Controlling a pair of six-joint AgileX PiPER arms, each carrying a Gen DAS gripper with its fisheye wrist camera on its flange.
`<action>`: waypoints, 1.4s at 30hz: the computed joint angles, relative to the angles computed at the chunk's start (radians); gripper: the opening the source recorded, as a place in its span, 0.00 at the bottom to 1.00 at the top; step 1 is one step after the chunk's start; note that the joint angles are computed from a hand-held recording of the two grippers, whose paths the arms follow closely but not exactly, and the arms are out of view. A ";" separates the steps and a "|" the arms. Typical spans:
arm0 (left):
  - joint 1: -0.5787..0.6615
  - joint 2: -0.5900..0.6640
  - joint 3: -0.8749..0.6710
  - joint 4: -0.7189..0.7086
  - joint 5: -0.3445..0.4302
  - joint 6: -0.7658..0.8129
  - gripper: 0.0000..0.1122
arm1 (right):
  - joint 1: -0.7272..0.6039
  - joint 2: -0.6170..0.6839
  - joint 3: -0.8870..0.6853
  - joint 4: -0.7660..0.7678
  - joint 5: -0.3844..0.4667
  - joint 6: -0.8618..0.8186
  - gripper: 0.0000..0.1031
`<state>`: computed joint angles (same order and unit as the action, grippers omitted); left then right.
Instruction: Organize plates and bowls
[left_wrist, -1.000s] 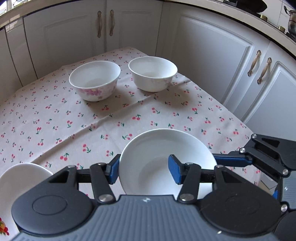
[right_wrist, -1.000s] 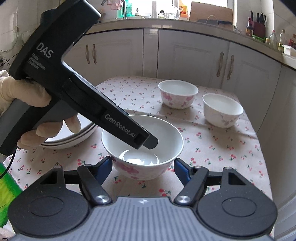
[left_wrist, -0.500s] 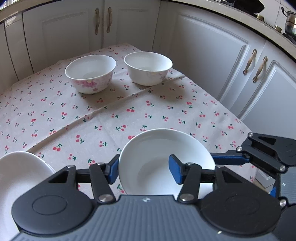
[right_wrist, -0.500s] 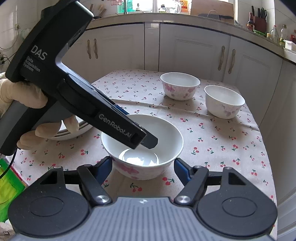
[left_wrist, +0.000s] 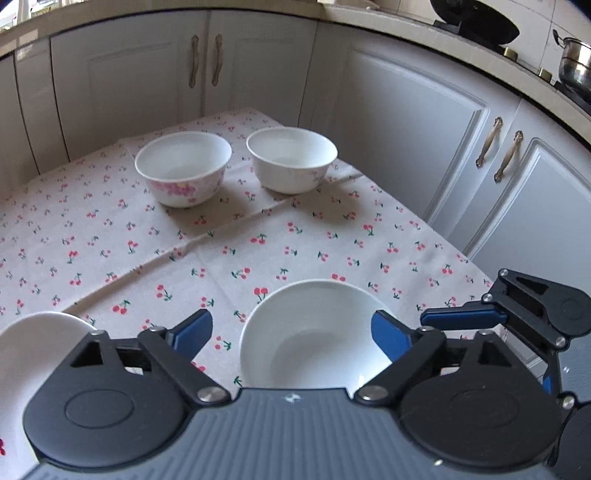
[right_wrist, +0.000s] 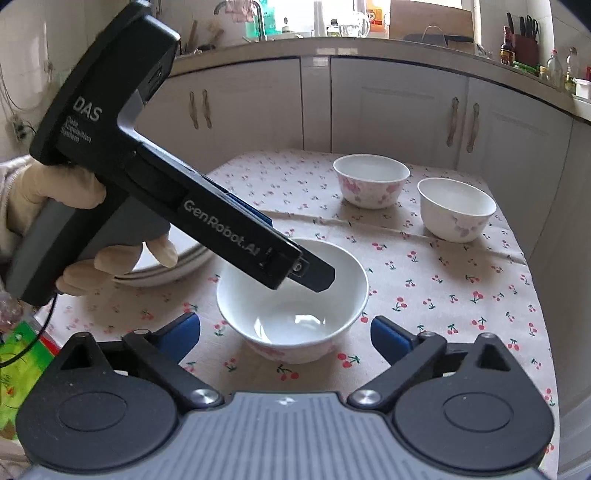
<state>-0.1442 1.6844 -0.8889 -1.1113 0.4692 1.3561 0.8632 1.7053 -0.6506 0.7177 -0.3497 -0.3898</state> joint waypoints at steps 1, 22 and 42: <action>0.001 -0.007 0.003 -0.005 -0.003 0.005 0.83 | -0.001 -0.009 0.006 -0.015 -0.004 0.014 0.98; -0.078 0.107 -0.313 0.220 -0.027 -0.210 0.84 | -0.208 0.000 -0.033 0.125 -0.096 -0.201 1.00; -0.176 0.658 -1.188 0.659 0.266 -0.772 0.86 | -0.390 0.271 -0.353 0.007 -0.004 -0.204 1.00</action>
<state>-0.3202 2.3422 -2.0768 -0.4522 0.7355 0.5839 0.4729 1.9766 -1.0038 0.7245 -0.3542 -0.5937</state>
